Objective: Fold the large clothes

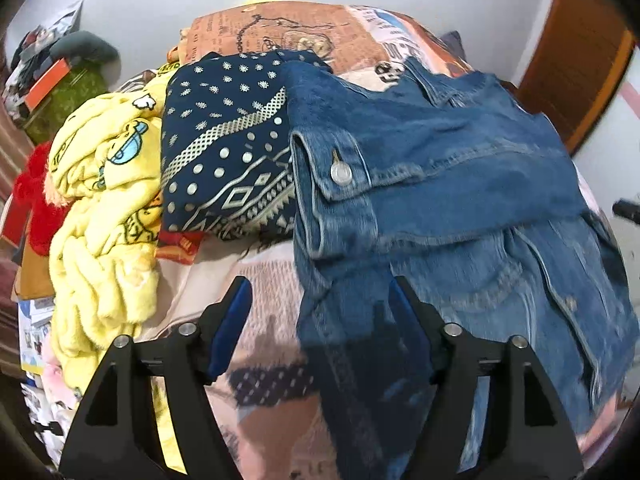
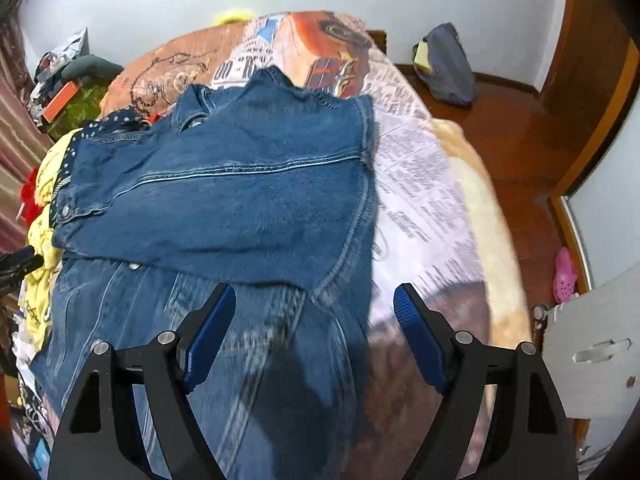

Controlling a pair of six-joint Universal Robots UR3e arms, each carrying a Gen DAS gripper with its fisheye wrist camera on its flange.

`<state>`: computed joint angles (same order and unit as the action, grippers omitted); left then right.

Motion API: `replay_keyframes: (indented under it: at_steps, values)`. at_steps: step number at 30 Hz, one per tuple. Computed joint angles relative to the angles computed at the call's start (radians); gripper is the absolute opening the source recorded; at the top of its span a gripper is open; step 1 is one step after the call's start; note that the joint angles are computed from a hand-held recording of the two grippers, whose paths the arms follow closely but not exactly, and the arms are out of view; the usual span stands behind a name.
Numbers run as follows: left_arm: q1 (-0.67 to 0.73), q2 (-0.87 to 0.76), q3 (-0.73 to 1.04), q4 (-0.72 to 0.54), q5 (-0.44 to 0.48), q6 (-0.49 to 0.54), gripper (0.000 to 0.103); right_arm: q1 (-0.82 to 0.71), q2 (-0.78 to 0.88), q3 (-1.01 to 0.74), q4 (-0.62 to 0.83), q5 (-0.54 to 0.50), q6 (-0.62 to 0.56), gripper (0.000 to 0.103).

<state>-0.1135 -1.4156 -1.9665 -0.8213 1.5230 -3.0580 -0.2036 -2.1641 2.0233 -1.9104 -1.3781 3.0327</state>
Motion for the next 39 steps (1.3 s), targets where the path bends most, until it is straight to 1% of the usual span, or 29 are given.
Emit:
replay_keyframes:
  at_steps: [4, 7, 11, 14, 16, 20, 22, 23, 25, 26, 29, 31, 32, 33, 34, 35, 36, 37, 38, 39]
  values:
    - [0.04, 0.125, -0.07, -0.064, -0.02, 0.047, 0.074, -0.039, -0.126, -0.002, 0.119, 0.001, -0.027, 0.079]
    - [0.104, 0.221, -0.126, -0.139, -0.082, 0.082, 0.075, -0.049, -0.21, 0.009, 0.195, -0.001, -0.029, 0.079]
    - [0.212, 0.323, -0.206, -0.263, -0.217, 0.13, 0.075, -0.034, -0.279, 0.042, 0.253, 0.0, 0.003, 0.079]
    - [0.272, 0.357, -0.257, -0.342, -0.299, 0.157, 0.075, -0.046, -0.34, 0.086, 0.315, 0.016, -0.002, 0.079]
    - [0.289, 0.358, -0.287, -0.369, -0.326, 0.159, 0.075, -0.031, -0.368, 0.118, 0.339, 0.01, 0.012, 0.079]
    - [0.301, 0.35, -0.342, -0.368, -0.36, 0.145, 0.075, -0.064, -0.435, 0.155, 0.409, 0.025, -0.005, 0.079]
    - [0.298, 0.353, -0.367, -0.346, -0.369, 0.127, 0.075, -0.168, -0.507, 0.149, 0.504, 0.08, -0.084, 0.079]
    - [0.301, 0.35, -0.375, -0.34, -0.378, 0.117, 0.075, -0.243, -0.533, 0.133, 0.575, 0.118, -0.15, 0.079]
    - [0.317, 0.351, -0.392, -0.342, -0.413, 0.108, 0.075, -0.307, -0.55, 0.123, 0.629, 0.149, -0.207, 0.079]
    - [0.326, 0.349, -0.398, -0.346, -0.433, 0.107, 0.075, -0.306, -0.56, 0.13, 0.628, 0.151, -0.204, 0.079]
    - [0.332, 0.343, -0.41, -0.333, -0.467, 0.101, 0.074, -0.231, -0.531, 0.172, 0.518, 0.13, -0.139, 0.079]
    - [0.321, 0.333, -0.407, -0.319, -0.478, 0.1, 0.065, -0.218, -0.529, 0.189, 0.488, 0.134, -0.126, 0.078]
    - [0.3, 0.321, -0.401, -0.299, -0.477, 0.089, 0.063, -0.243, -0.547, 0.19, 0.511, 0.15, -0.149, 0.077]
    - [0.267, 0.292, -0.395, -0.257, -0.47, 0.062, 0.058, -0.293, -0.574, 0.183, 0.562, 0.181, -0.196, 0.073]
    - [0.251, 0.282, -0.385, -0.248, -0.472, 0.059, 0.051, -0.335, -0.598, 0.172, 0.612, 0.209, -0.24, 0.067]
    - [0.234, 0.272, -0.376, -0.237, -0.474, 0.055, 0.047, -0.351, -0.609, 0.17, 0.631, 0.221, -0.26, 0.061]
    - [0.21, 0.259, -0.367, -0.215, -0.468, 0.038, 0.041, -0.364, -0.617, 0.165, 0.652, 0.239, -0.283, 0.05]
    - [0.192, 0.238, -0.351, -0.198, -0.462, 0.025, 0.036, -0.341, -0.606, 0.171, 0.629, 0.238, -0.269, 0.043]
    - [0.168, 0.224, -0.343, -0.174, -0.45, 0.009, 0.033, -0.28, -0.577, 0.19, 0.555, 0.221, -0.214, 0.039]
    - [0.143, 0.207, -0.332, -0.149, -0.436, -0.007, 0.03, -0.261, -0.567, 0.198, 0.533, 0.227, -0.202, 0.03]
